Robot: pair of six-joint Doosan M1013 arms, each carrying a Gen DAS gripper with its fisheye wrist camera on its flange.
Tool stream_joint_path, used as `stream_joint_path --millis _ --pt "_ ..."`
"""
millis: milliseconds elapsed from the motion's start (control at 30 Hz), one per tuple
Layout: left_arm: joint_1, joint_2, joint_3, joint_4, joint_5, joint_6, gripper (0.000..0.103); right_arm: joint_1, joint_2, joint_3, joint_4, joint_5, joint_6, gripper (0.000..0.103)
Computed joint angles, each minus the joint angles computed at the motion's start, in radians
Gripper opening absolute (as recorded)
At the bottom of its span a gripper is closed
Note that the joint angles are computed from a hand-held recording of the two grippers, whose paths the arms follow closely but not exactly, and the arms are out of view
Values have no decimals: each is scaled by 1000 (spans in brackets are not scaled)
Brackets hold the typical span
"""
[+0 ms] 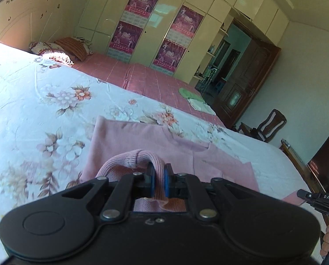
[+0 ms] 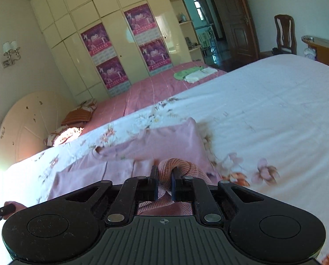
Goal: Fold small clothes
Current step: 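Grasp the hem with the right gripper while the left gripper grasps the hem beside it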
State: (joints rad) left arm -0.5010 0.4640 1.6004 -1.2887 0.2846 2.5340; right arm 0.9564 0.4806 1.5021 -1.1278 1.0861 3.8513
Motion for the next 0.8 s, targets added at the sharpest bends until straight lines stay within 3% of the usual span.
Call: stream_joint_path --millis 100,167,367,600,700,733,767,800 --pt "-9 57 -82 91 -23 -100 7 -56 7 -5 -10 -50 -27 9" --pt "-12 96 -139 217 -30 -244 7 -97 14 -5 -3 -97 -35 9" --pt "-16 211 -297 689 23 -742 7 -193 34 12 49 -227 -16 9" --pt "-35 306 -440 1065 116 -1061 9 -257 65 -3 126 -297 -74 10" --pt "-38 323 -464 1151 153 -1114 26 -279 70 3 175 -345 -100 11" --pt "-36 318 -459 1141 154 -1093 41 -282 63 15 169 -369 -100 13" --pt "-34 309 -446 1127 144 -1065 65 -280 58 24 149 -373 -93 25" --pt "-32 296 -424 1122 117 -1038 76 -274 51 31 120 -362 -86 47"
